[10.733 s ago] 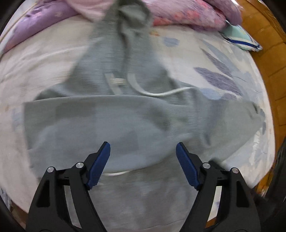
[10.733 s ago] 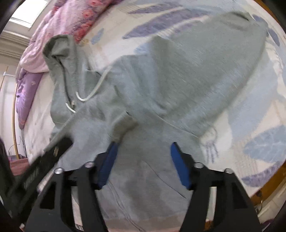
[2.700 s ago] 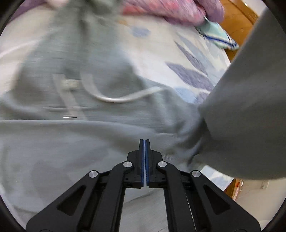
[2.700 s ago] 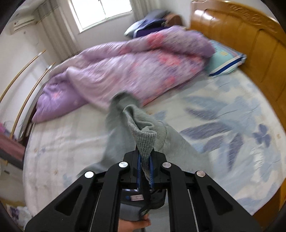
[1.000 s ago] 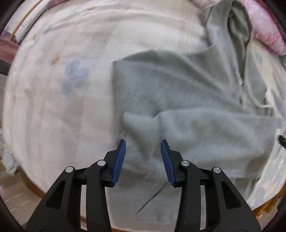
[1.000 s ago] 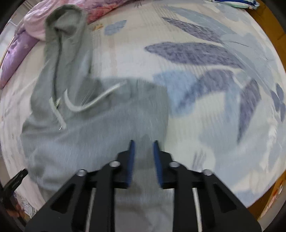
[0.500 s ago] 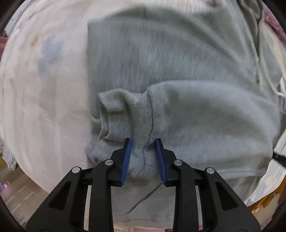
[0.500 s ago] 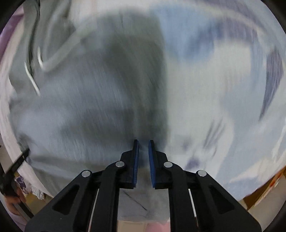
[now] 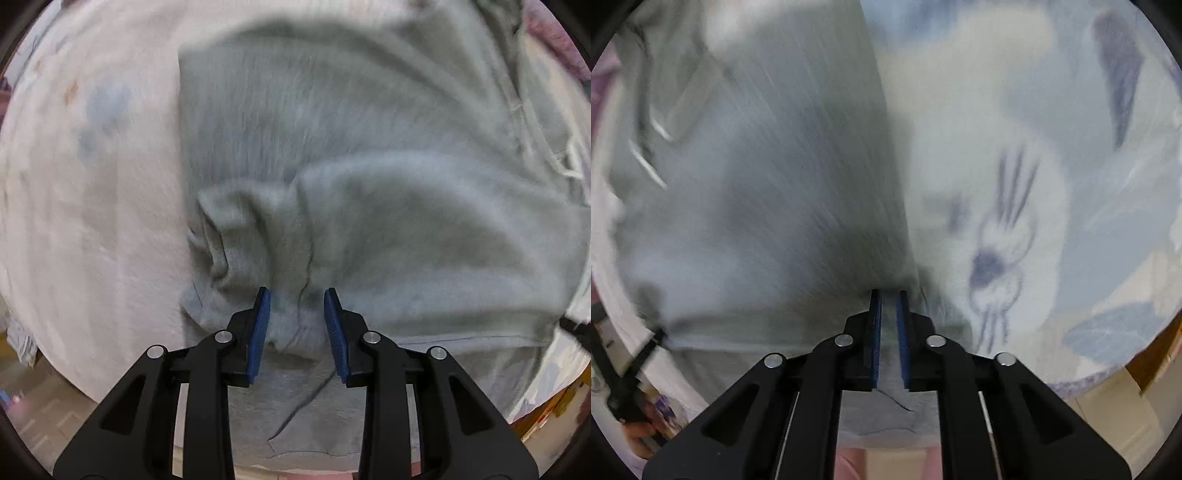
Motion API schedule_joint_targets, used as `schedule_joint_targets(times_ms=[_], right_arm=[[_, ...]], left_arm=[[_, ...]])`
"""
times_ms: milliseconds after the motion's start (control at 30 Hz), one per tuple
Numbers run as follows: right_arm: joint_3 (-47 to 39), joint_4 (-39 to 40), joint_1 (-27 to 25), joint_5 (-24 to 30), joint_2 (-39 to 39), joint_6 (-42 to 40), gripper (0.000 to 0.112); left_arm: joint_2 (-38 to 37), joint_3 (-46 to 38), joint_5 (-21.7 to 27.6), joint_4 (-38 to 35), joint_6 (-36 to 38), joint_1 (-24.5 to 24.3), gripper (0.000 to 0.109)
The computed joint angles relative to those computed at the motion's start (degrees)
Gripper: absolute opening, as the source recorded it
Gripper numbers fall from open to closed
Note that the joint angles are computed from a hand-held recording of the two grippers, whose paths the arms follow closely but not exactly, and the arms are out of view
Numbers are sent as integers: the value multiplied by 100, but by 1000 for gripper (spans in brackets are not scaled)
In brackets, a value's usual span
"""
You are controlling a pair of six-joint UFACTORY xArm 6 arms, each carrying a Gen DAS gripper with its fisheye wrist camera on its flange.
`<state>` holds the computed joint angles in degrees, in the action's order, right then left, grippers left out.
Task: Fold large clothes
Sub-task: 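Lay the sleeve across the first sleeve and open the right gripper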
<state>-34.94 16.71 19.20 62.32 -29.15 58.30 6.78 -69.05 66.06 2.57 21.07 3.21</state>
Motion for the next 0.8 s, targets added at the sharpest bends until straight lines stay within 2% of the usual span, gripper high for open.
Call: schedule_joint_targets(times_ms=[33, 100, 167, 233, 300, 367, 400, 433, 500, 567, 600, 633, 767, 800], right_arm=[[-186, -280, -201, 18, 89, -100, 9], [-407, -472, -573, -186, 441, -419, 9], [-668, -644, -942, -500, 1238, -881, 9], [-718, -410, -1177, -736, 1764, -1089, 9], [-787, -154, -1342, -569, 1707, -1146, 9], [-790, -230, -1314, -264, 1447, -1091, 8], [-803, -118, -1234, 64, 1298, -1129, 8], [-738, 84, -1126, 238, 1142, -1224, 8], [-525, 327, -845, 423, 902, -1131, 9], [-159, 579, -513, 307, 877, -1135, 10], [111, 460, -280, -71, 827, -938, 11], [141, 313, -222, -270, 829, -803, 11], [216, 190, -64, -195, 584, -330, 11], [187, 169, 137, -56, 456, -61, 11]], left_arm=[[48, -200, 211, -88, -104, -12, 32], [209, -383, 116, -163, -131, -12, 32], [675, -663, 32, -69, -449, -196, 31], [953, -721, -115, -112, -520, -220, 32], [961, -805, -1, -64, -489, -240, 32], [1130, -1175, 237, -111, -437, -164, 31], [1084, -1207, 399, -52, -468, -153, 31], [1021, -1186, 511, -5, -459, -148, 32], [803, -819, 429, 14, -402, -100, 32], [731, -502, 184, -112, -437, -61, 33], [707, -360, -62, -248, -411, -10, 33], [716, -377, -78, -299, -374, 11, 34], [595, -257, -220, -438, -43, 115, 33], [506, -187, -237, -407, -37, 119, 34]])
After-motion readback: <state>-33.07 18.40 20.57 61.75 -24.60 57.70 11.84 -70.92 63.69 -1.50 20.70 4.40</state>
